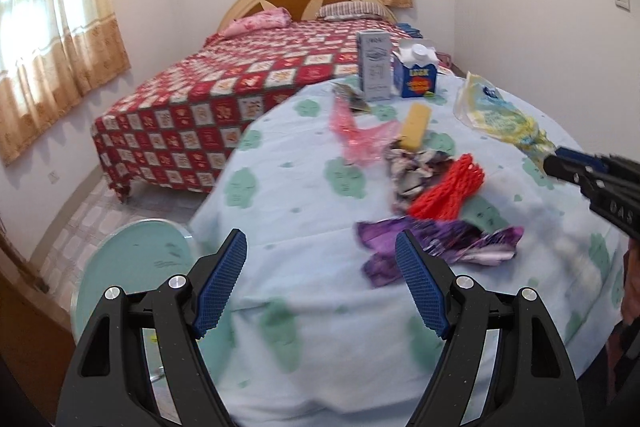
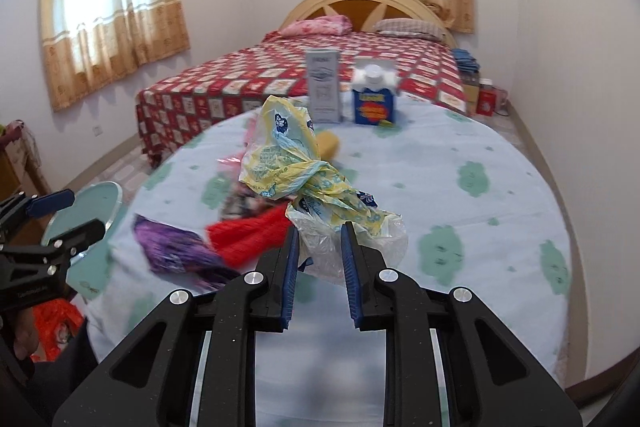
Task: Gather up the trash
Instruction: 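Grasp the purple wrapper with the left tool while the right tool grasps the yellow-white plastic bag, then carry the purple wrapper and yellow-white bag over the teal bucket with both tools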
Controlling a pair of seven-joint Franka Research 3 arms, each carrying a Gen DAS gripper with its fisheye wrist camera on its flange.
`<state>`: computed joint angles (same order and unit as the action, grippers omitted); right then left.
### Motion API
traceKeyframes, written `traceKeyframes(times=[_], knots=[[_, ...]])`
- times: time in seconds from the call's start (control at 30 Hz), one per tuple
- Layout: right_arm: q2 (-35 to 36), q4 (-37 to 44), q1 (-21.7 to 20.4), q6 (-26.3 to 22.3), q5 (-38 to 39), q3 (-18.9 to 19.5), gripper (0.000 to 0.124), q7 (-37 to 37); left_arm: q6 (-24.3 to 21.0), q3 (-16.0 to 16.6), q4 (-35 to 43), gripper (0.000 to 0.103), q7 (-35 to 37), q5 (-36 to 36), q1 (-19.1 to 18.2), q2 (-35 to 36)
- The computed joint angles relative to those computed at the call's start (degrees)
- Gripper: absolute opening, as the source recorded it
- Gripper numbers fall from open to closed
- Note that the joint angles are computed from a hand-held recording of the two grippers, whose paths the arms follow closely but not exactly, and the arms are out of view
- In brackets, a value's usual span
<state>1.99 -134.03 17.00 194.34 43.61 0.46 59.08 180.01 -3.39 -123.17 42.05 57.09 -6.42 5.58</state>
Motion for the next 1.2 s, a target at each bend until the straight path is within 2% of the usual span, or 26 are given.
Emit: traceKeyframes(times=[0.07,0.13,0.17,0.2,0.27,0.3,0.33,0.37,0.4,0.47,0.53,0.57,0.67,0.73,0.83,0.93,0.97,1.07,1.1,1.13,1.2], knots=[[0.2,-0.4,-0.9,0.2,-1.6,0.0,0.022,1.4,-1.0,-2.3,0.9,0.076,5.2,-5.9,0.7,1.8],[0.7,-0.7,-1.5,0.8,-3.5,0.1,0.022,2.8,-2.1,-7.6,1.0,0.075,16.4,-18.5,3.8,3.8],[0.8,-0.8,-1.9,0.9,-4.5,0.2,0.022,3.6,-3.5,-8.7,1.6,0.075,19.1,-21.5,4.1,4.8],[0.9,-1.2,-2.6,1.0,-6.6,0.6,0.022,5.3,-3.9,-8.1,1.8,0.073,19.4,-22.0,3.2,5.2],[1.3,-1.5,-3.4,1.3,-10.3,1.2,0.022,7.9,-4.5,-10.4,1.6,0.051,25.3,-27.3,4.4,6.3],[1.6,-1.5,-3.1,1.4,-10.6,1.0,0.022,7.8,-4.5,-11.2,1.4,0.045,27.5,-29.4,4.8,6.4],[1.8,-1.6,-3.6,1.4,-12.5,1.4,0.022,9.1,-4.4,-11.6,1.3,0.029,29.2,-31.0,4.8,6.5],[1.8,-1.9,-4.4,1.4,-14.6,1.7,0.022,10.8,-4.6,-11.6,1.2,0.020,30.5,-32.1,4.5,6.4],[1.9,-2.1,-5.2,1.5,-16.8,2.1,0.022,12.5,-4.7,-11.6,1.0,0.020,31.8,-33.3,4.3,6.3],[1.7,-2.5,-4.7,1.7,-17.4,1.7,0.022,13.0,-4.3,-9.5,0.4,0.016,32.0,-33.3,2.3,5.5],[1.5,-2.7,-4.8,1.9,-18.2,1.5,0.022,13.8,-4.0,-9.8,-0.5,0.009,34.5,-35.9,2.4,4.5],[1.2,-2.9,-4.7,2.1,-18.1,1.3,0.022,13.9,-3.7,-9.4,-1.1,0.008,34.9,-36.6,2.2,3.8],[0.5,-3.0,-3.7,2.5,-15.8,0.8,0.022,12.2,-1.4,-10.6,-4.5,0.007,39.9,-42.0,4.0,0.3],[0.3,-2.9,-3.2,2.6,-14.5,0.9,0.022,11.2,-0.7,-12.0,-6.1,0.007,45.2,-48.3,5.7,-1.6],[0.3,-2.5,-2.7,2.3,-14.3,1.4,0.022,11.0,1.1,-11.4,-8.7,0.007,51.6,-56.1,6.1,-4.7],[0.9,-1.4,-1.4,2.2,-13.0,1.8,0.022,9.5,2.1,-8.0,-10.5,0.007,51.6,-56.2,4.9,-7.0],[1.2,-0.8,-0.8,2.1,-12.3,1.8,0.022,8.8,2.5,-8.2,-11.0,0.007,48.5,-52.5,6.4,-7.6],[2.1,0.4,1.2,2.2,-9.8,1.4,0.022,6.4,3.8,-13.5,-11.8,0.007,29.0,-29.9,17.9,-9.5],[2.6,1.3,2.6,2.0,-8.0,0.9,0.022,4.6,4.0,-14.3,-11.9,0.007,26.8,-27.2,19.8,-9.9],[3.1,2.2,4.1,1.8,-6.0,0.1,0.022,2.5,4.2,-13.4,-12.3,0.007,26.6,-26.7,19.6,-10.4],[3.9,3.7,6.7,1.5,-3.0,-1.3,0.022,-0.7,4.5,-15.0,-12.0,0.007,21.0,-20.5,23.9,-10.9]])
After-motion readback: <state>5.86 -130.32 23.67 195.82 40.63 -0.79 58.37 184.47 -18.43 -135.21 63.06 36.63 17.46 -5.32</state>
